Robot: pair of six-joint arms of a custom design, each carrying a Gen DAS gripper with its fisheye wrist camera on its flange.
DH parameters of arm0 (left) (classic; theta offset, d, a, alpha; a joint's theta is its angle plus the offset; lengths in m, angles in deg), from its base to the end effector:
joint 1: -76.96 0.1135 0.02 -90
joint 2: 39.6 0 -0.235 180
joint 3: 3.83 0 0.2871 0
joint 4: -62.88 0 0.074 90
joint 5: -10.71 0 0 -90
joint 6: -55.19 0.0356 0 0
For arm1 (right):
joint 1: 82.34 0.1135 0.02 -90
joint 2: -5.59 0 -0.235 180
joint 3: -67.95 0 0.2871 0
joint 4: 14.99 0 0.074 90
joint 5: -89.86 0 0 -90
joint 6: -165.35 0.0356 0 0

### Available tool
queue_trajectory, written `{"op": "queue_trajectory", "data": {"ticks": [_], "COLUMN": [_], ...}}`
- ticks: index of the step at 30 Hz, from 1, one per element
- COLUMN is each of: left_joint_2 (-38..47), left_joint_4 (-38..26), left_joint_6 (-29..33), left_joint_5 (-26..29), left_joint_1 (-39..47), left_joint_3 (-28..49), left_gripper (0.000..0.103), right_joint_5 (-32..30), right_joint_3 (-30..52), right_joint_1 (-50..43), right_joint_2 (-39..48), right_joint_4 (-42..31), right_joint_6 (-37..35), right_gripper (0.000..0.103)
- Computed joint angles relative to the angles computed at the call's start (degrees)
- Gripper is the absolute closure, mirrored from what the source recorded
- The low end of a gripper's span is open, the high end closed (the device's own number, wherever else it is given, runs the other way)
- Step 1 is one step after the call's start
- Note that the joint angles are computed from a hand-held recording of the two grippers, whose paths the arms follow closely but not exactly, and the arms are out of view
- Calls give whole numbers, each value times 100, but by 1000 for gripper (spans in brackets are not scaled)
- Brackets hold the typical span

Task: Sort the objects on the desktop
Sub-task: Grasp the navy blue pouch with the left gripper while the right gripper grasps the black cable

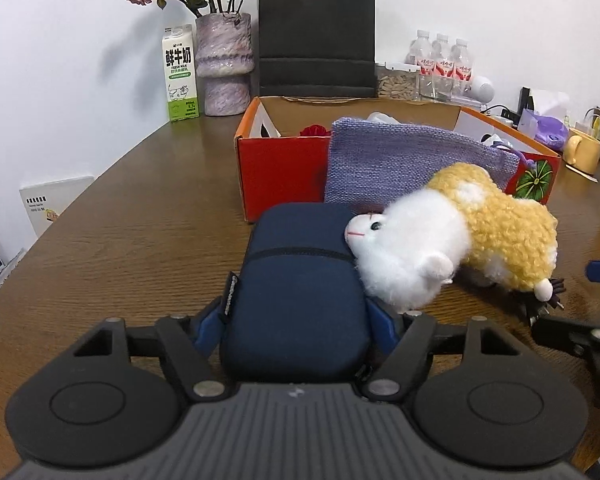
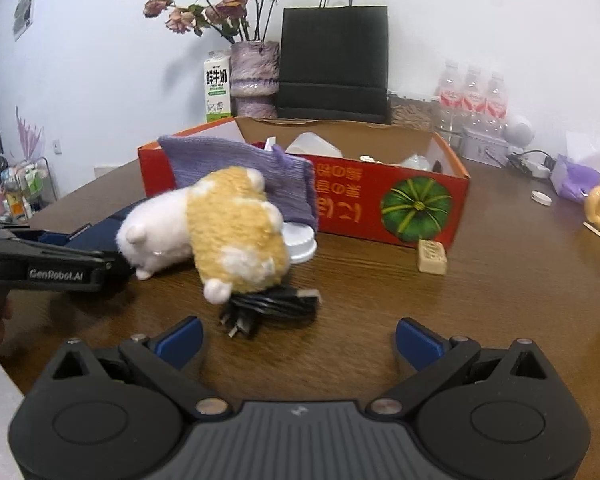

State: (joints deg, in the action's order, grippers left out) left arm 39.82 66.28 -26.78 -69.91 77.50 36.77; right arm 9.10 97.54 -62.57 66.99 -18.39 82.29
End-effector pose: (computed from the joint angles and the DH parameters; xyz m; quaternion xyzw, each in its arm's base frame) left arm 0.2895 -0.0031 0.1013 0.0953 0.8814 -0.0383 0.4611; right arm 0.2284 0.0760 0.1056 -0.0620 0.8836 0.0364 0.4627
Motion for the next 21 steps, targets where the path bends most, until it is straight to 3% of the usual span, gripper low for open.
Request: {"op": "queue_trajectory", "data": {"ticks": [7,9,10,21], "left_joint_2": [-26,-24,-28,-446], "left_joint_4": [123,190,207,264], "left_joint_6": [-45,-44,-53,-138], "left_joint_5": [9,22,13,-122], "left_joint_1": [82,102,98,75], "left_joint_3": [-84,-118,-130,-489], "left_gripper": [30,30,30,33], "right_joint_5": [-119,-252,-286,-268], "right_joint_3": [365,274,227,-395], "right_joint_1": [-30,-69,-84,-269], "right_joint_2": [644,566,507,-549], "right_joint_4": [197,303,329,4], "right_joint_6": [21,-43,-67,-62], "right_gripper": [21,42,48,50]}}
